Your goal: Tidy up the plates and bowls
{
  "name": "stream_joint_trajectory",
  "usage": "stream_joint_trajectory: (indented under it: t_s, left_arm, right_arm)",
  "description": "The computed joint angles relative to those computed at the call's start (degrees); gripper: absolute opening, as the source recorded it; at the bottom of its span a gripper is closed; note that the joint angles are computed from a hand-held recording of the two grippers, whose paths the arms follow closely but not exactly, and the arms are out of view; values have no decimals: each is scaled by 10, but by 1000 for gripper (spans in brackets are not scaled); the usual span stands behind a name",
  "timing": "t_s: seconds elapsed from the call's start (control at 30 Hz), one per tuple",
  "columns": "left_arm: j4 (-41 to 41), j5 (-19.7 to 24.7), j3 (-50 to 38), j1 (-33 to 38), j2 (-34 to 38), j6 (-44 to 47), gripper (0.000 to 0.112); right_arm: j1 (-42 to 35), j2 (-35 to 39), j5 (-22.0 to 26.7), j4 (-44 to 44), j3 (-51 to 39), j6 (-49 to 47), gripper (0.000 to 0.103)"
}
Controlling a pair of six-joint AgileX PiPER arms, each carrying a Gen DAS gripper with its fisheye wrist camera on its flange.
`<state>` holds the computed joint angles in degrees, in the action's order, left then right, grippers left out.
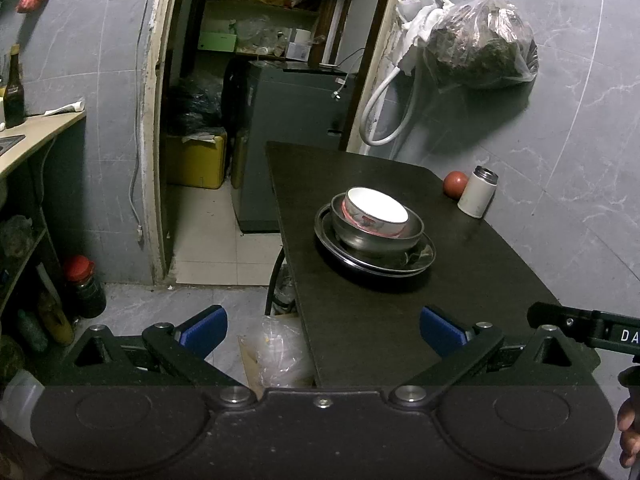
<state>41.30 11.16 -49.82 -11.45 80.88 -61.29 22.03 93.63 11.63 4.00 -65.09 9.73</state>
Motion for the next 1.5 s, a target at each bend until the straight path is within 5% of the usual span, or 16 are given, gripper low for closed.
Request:
stream_joint_trajectory:
  t_s: [1.5]
  left_arm:
    - [-4, -2, -4, 3, 8, 5, 102]
  right_arm:
    - [-1, 1, 2, 9, -2, -9, 103]
